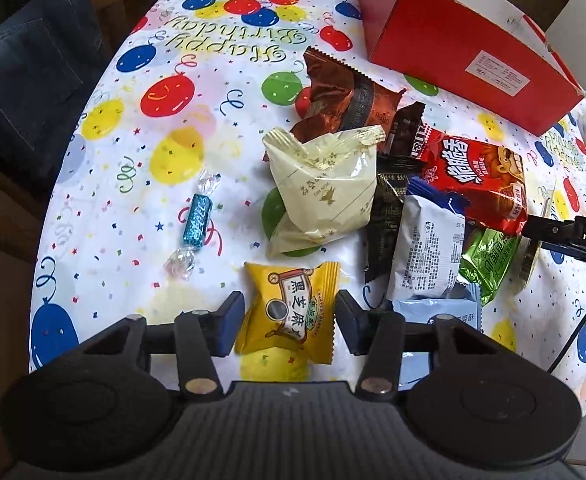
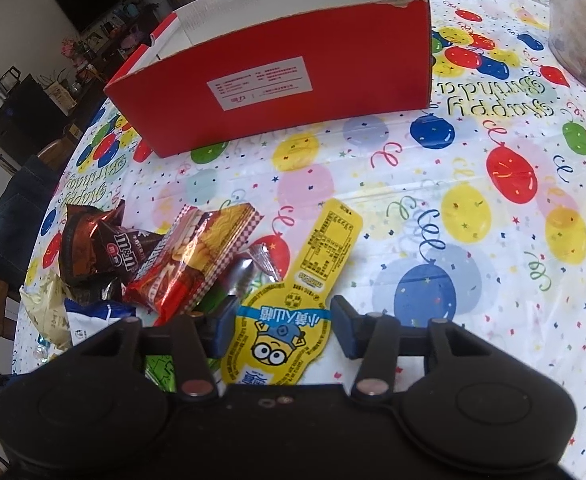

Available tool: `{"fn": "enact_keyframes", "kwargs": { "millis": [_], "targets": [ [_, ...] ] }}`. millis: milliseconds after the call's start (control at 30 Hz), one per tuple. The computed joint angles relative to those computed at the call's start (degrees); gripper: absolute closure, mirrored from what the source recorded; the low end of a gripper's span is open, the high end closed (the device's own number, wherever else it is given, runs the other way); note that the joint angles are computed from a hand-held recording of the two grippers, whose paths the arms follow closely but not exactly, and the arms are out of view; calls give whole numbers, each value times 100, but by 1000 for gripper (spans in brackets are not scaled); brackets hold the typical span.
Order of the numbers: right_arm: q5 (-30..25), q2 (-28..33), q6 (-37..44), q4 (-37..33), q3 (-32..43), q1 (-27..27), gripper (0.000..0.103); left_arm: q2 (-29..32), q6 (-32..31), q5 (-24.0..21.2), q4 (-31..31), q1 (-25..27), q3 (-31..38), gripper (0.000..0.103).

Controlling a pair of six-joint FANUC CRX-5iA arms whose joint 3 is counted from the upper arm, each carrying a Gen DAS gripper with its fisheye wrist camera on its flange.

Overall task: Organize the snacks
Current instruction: 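Lower left tool onto yellow pastry packet while right tool grasps yellow Minion stick snack, then carry both held snacks over the red shoebox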

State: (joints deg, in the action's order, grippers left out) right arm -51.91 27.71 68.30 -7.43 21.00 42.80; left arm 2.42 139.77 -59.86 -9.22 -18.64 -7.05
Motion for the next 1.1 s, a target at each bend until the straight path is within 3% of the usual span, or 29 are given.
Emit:
{"fn": "enact_keyframes", "kwargs": {
  "millis": [200,333,600,1100],
  "targets": [
    [11,-131,-163,169,-134,50,54,-138,71,181,84,99,-165,68],
    [26,-235,-200,337,-236,108,54,-272,109,381,220,201,-373,69],
    [18,-422,-309,534,-344,183,54,-397,149,341,278,223,-422,69],
    [2,-572,105,898,-94,253,54,-511,208,132,-527,-156,399,69]
  ]
}}
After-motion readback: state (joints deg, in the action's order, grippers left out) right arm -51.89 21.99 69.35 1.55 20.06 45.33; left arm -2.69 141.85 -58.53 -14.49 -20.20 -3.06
